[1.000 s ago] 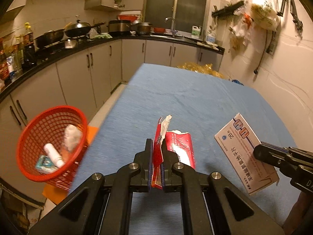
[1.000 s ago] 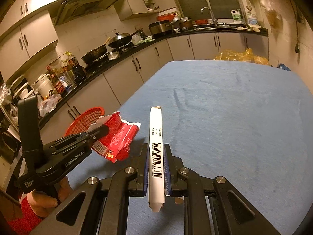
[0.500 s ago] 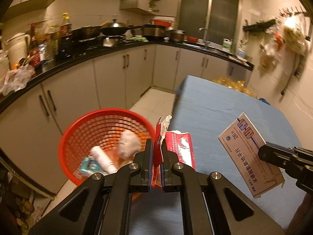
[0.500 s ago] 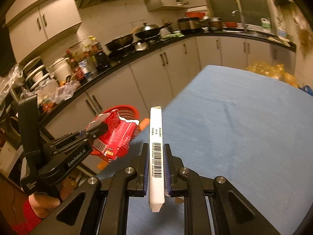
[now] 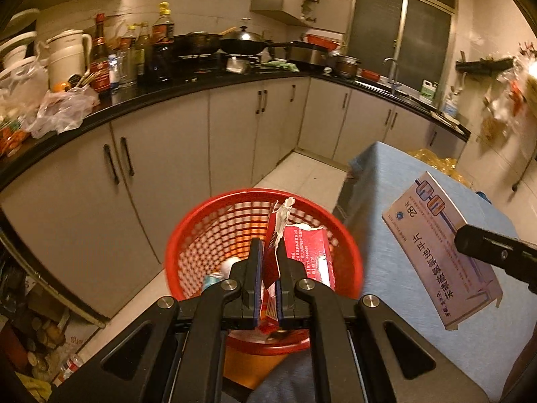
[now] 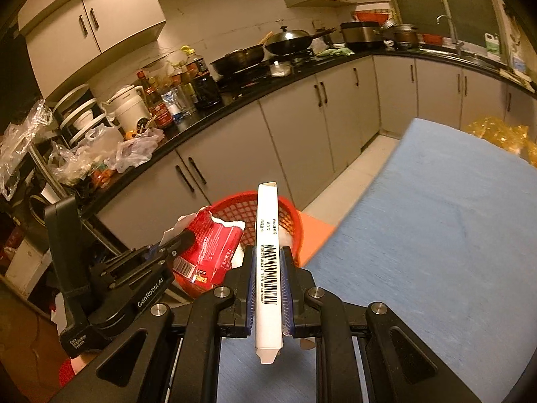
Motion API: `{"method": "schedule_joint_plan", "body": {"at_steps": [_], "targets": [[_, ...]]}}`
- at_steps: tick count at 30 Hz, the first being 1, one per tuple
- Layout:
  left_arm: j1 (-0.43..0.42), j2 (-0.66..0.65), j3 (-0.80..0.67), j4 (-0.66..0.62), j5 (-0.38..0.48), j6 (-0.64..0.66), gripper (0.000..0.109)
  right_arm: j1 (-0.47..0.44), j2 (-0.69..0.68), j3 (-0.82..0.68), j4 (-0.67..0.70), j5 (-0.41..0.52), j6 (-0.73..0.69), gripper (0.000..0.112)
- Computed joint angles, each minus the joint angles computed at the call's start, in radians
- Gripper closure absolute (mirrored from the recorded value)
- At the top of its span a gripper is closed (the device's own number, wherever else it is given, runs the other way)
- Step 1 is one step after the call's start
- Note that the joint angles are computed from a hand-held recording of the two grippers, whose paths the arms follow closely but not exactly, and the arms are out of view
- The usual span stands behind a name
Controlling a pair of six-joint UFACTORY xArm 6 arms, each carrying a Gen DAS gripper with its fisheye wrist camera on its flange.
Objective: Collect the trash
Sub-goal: 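Lift the red packet and white box and carry them over the basket, then hold the red packet and white box above the red basket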
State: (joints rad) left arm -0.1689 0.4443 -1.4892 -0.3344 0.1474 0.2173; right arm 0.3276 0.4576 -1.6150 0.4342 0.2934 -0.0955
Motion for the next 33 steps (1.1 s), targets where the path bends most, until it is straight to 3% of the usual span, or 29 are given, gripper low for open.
{"method": "schedule_joint_plan", "body": {"at_steps": [12, 33], "targets": [[0.032, 0.042, -0.036, 0.085, 0.027, -0.077, 0.103, 0.002, 0.231, -0.334, 0.005, 0.148, 0.057, 0.097], [0.047, 0.110, -0.108, 0.164, 0.072, -0.127, 0.103, -0.009, 0.503, -0.739, -0.132, 0.319, 0.231, 0.097]]}}
